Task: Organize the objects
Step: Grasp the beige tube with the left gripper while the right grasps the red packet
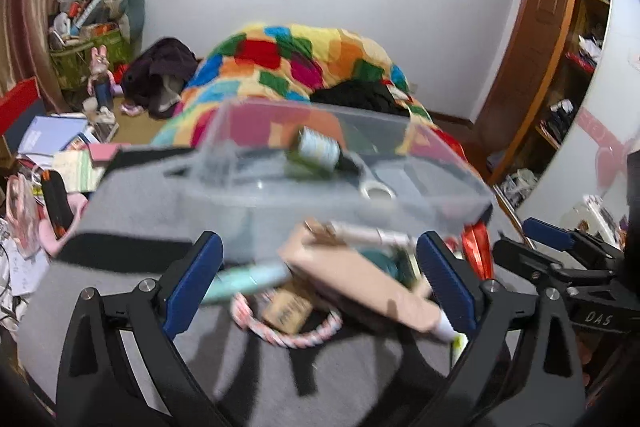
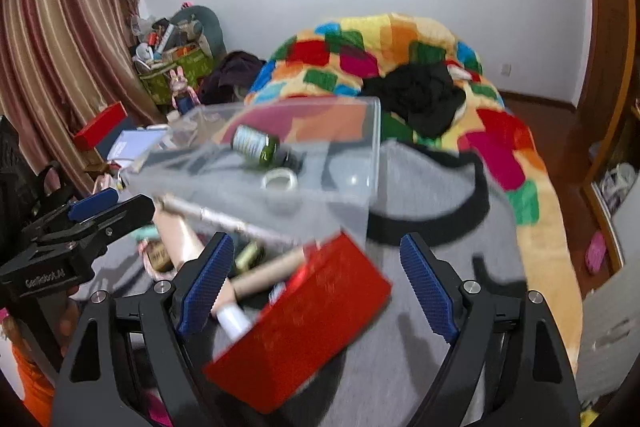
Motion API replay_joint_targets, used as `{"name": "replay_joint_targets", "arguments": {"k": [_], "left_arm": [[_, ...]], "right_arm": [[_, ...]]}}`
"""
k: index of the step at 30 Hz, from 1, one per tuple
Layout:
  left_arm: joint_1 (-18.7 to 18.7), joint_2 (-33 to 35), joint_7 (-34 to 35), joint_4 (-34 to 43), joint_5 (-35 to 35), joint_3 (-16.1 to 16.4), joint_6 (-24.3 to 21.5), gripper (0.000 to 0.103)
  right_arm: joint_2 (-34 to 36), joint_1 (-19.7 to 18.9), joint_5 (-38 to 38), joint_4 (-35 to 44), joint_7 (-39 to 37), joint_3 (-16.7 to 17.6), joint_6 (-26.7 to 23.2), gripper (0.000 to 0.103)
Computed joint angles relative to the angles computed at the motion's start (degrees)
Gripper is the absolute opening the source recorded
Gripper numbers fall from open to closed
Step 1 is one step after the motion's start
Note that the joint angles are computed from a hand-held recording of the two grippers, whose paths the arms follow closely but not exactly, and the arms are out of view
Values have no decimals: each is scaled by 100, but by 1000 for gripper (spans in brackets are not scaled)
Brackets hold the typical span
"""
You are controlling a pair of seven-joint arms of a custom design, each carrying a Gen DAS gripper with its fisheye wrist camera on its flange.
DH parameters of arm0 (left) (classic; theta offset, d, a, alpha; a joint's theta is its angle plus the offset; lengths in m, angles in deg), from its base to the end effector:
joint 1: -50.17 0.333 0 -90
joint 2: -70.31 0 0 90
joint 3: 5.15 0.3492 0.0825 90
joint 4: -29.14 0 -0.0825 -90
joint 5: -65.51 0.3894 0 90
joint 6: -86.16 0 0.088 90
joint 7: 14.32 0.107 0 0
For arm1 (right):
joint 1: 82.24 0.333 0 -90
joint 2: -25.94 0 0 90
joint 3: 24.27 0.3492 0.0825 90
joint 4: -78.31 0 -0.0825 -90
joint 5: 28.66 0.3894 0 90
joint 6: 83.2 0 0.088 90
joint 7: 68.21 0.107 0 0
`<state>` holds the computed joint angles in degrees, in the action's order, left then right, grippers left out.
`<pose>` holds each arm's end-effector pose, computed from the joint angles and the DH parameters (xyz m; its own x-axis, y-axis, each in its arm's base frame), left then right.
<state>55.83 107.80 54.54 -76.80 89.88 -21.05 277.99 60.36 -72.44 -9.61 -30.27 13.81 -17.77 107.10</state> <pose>0.6962 -0.1365 0.3065 -0.2150 -0.9588 0.1855 -0.6640 0.0042 -0.7477 0.6836 0.1516 0.3017 0.0907 -0.9829 -0.1601 -0.7008 0.0512 -0.7115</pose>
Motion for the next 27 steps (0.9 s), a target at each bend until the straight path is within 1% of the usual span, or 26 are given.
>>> {"name": "replay_joint_targets", "arguments": {"k": [2,4,6,7,9,11,12,13,15,16,18,19,20,21,23,25,27], "left_arm": [[-197,26,38,15,-8,149,-106,99],[-540,33,66,6,-88,475,-153,99],[-735,35,93,-33,-151,674,-179,99],[-739,37,115,-51,-161,680,-211,99],[-725,37,132,-99,-204,686,-261,99],[-480,33,163,-213,-199,475,-242,99],[-342,43,177,-245,-190,355,-237,99],[-319,15,166,-301,-210,360,-243,99],[-583,-77,104,-412,-321,717,-244,99],[-604,-103,91,-458,-346,765,-253,99],[-401,-145,70,-552,-364,607,-276,99],[-318,-170,50,-593,-378,536,-256,99],[-210,-196,27,-639,-383,433,-216,99],[-85,-224,2,-685,-375,307,-155,99],[-73,-290,-48,-735,-361,272,-33,99],[-416,-371,-86,-727,-424,579,109,99],[-919,-393,-71,-626,-552,1021,184,99]], "right_arm": [[23,-5,24,-53,24,-25,-82,83],[32,-118,24,-115,27,54,-145,83],[47,-644,-70,-265,-21,605,30,84],[44,-852,-107,-320,5,798,101,85],[39,-1064,-212,-403,51,986,184,86],[22,-1292,-351,-519,111,1178,307,86],[-9,-1281,-388,-573,157,1160,356,86],[-54,-1251,-419,-641,197,1105,419,86],[-148,-1116,-449,-742,278,926,467,86],[-194,-984,-437,-778,295,766,456,86],[-263,-383,-250,-791,256,132,336,86],[-257,-187,-197,-796,215,-84,297,86],[-243,-139,-188,-794,181,-150,239,86],[-236,-109,-167,-793,166,-185,161,86],[-205,-181,-133,-784,167,-130,60,86],[-181,-373,-104,-764,204,38,33,86],[-162,-619,-130,-774,222,275,92,86]]}}
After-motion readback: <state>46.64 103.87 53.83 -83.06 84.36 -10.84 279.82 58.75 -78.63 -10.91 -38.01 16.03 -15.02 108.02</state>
